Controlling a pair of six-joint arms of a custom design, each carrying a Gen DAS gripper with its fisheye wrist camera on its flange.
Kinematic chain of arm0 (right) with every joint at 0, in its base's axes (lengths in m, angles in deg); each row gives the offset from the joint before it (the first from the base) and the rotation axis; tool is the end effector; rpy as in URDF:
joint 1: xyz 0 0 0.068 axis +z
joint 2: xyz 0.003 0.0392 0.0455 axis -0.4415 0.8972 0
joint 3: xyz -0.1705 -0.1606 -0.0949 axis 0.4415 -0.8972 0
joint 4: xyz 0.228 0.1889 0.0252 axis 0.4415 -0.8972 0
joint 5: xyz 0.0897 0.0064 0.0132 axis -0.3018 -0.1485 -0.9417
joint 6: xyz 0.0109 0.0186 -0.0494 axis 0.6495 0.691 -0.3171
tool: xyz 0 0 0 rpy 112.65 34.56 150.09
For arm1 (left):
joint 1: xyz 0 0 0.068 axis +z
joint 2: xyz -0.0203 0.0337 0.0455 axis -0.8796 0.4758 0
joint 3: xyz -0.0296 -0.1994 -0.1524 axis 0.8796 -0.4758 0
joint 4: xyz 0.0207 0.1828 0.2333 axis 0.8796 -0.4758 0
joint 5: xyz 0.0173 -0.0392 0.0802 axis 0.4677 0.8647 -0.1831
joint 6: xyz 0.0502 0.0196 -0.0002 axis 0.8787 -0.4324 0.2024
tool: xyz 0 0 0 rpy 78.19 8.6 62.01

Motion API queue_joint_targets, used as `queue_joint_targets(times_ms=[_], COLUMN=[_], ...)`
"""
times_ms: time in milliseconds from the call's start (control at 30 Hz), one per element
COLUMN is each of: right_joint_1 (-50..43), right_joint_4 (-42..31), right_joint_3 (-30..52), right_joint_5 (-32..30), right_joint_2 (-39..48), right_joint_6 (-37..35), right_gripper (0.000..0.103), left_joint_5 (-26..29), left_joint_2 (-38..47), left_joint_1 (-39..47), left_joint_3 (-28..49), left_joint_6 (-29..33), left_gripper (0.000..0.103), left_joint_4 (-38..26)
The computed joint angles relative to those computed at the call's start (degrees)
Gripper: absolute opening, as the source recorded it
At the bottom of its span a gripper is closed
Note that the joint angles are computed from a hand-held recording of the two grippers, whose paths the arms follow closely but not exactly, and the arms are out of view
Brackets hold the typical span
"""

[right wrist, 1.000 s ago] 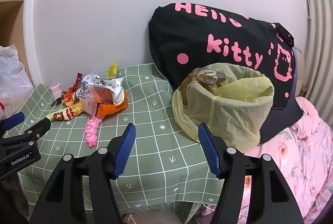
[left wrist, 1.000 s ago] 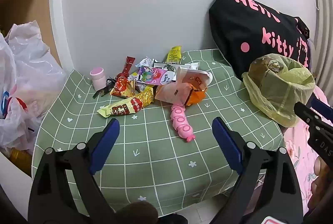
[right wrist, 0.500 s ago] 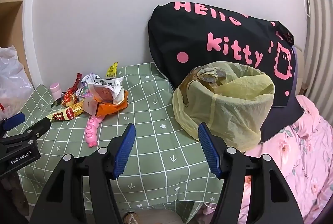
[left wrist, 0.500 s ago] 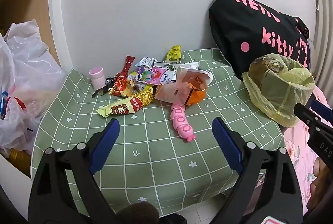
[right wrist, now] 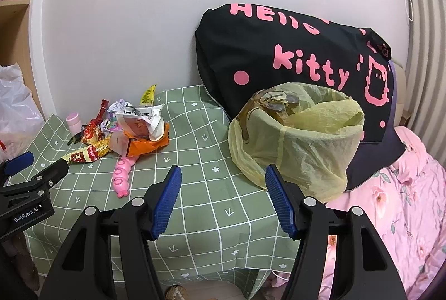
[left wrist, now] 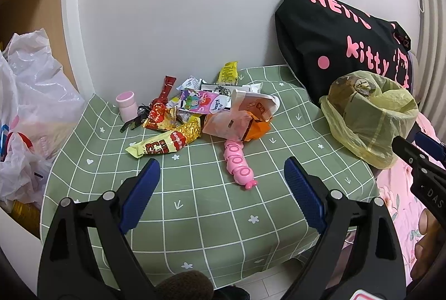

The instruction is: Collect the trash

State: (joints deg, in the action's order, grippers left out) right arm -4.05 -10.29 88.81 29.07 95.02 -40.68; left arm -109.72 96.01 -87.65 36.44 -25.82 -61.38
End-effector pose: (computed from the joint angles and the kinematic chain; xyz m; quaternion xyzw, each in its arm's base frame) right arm 0.3006 0.1160 0.2743 -0.0889 0.8848 0.0365 0.4559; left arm 0.2364 -0.0949 0.2198 -0.0947 0.8793 0.0584 0.4630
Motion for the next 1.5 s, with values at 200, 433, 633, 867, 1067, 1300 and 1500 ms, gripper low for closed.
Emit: queue_joint_targets(times_ms=[200, 433, 633, 867, 1067, 1300, 1500], right_joint_1=[0.07, -0.20, -0.10, 0.01, 0.06, 0.08, 0.08], right_joint_4=[0.03, 0.12, 0.15, 0.18, 0.11, 0.41, 0.22], right_joint_3=[0.04, -0.10, 0.03, 0.01, 0.00, 0.08, 0.20], right_joint_5=[0.14, -0.16, -0.14, -0.07, -0.18, -0.10, -0.12], right_joint_2=[0.12, 0.06, 0.29, 0.43, 0.52, 0.81, 0.85], right_joint_6=[0.06, 0.17, 0.23, 0.27, 0.37, 0.53, 0.44], right_gripper=[0.059, 0.059, 0.059, 0.059, 0.059, 0.059, 0.059], left_joint_5=[0.00, -0.09, 0.44, 1.38, 1.67, 2.55, 2.34], left_joint_2=[0.32, 0.53, 0.32, 0.11, 0.27, 0.02, -0.03], left_joint_1=[-0.43, -0.51, 0.21, 1.20, 1.57, 2.85, 2.79], left_joint_3=[0.19, 0.16, -0.06, -0.17, -0.07, -0.52, -0.62], left_joint_6=[0.07, -0.14, 0.09, 0.34, 0.55, 1.13, 1.09], left_gripper=[0.086, 0.086, 0.086, 0.086, 0.086, 0.086, 0.086], left_joint_4=[0.12, 0.28, 0.46, 0.39, 0.51, 0.99, 1.08])
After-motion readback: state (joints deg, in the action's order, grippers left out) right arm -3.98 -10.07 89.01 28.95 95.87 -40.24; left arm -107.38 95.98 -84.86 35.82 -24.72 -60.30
